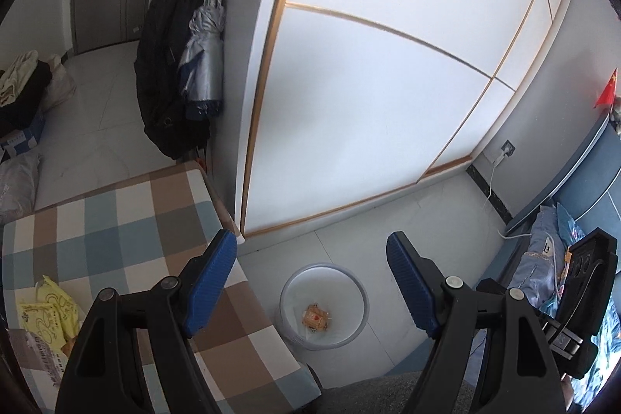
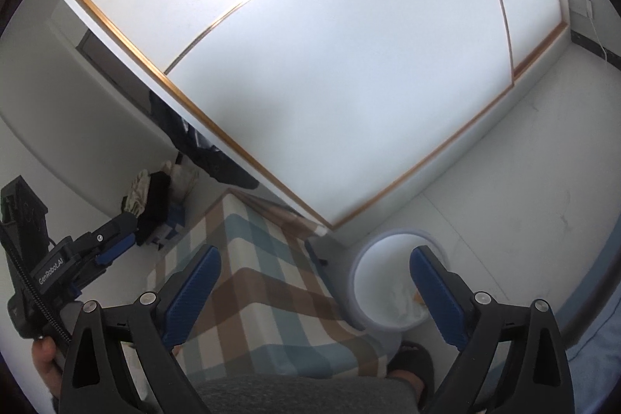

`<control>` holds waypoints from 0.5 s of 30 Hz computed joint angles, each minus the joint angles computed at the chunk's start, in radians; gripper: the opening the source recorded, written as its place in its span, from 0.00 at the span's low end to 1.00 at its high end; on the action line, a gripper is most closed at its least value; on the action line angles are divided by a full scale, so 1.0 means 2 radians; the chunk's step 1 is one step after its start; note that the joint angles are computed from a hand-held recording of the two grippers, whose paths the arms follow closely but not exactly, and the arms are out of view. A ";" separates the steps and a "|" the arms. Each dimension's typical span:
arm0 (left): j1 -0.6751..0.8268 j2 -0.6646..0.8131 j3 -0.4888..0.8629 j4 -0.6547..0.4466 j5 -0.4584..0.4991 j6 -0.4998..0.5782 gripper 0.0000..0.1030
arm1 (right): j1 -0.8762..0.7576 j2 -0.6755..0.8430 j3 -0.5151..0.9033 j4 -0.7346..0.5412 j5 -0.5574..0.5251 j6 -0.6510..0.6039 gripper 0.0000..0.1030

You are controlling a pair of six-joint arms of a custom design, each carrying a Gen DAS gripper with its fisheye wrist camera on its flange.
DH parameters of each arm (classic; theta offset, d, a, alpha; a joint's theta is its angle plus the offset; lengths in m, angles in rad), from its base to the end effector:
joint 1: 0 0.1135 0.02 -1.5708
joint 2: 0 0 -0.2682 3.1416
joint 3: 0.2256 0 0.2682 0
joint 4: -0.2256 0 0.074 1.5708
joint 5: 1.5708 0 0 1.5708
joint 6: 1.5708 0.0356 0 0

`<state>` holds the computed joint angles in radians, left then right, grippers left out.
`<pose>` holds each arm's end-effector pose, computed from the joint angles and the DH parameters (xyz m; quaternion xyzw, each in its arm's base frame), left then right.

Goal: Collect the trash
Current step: 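Move both open grippers back from the bin to the table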

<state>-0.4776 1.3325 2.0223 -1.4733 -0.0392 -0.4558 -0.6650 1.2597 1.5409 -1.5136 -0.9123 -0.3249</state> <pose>0.1763 -0.0897 0.5094 0.0026 0.9234 -0.1564 0.3506 0.1781 -0.1038 0.4087 0.0767 0.8847 0.3103 0.3393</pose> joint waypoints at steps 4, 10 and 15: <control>0.036 -0.011 0.037 -0.020 0.012 0.015 0.75 | 0.036 -0.032 0.021 0.010 0.006 0.026 0.96; 0.093 -0.037 0.070 -0.028 0.003 0.057 0.75 | 0.111 -0.064 0.046 0.034 0.022 0.085 0.96; 0.224 -0.062 0.069 -0.030 0.093 0.107 0.75 | 0.210 -0.098 0.040 0.092 0.066 0.167 0.96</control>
<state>-0.0303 1.2077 2.1597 -1.5334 0.1468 -0.2409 -0.2452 1.0645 1.6212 -1.3304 -0.7806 0.0090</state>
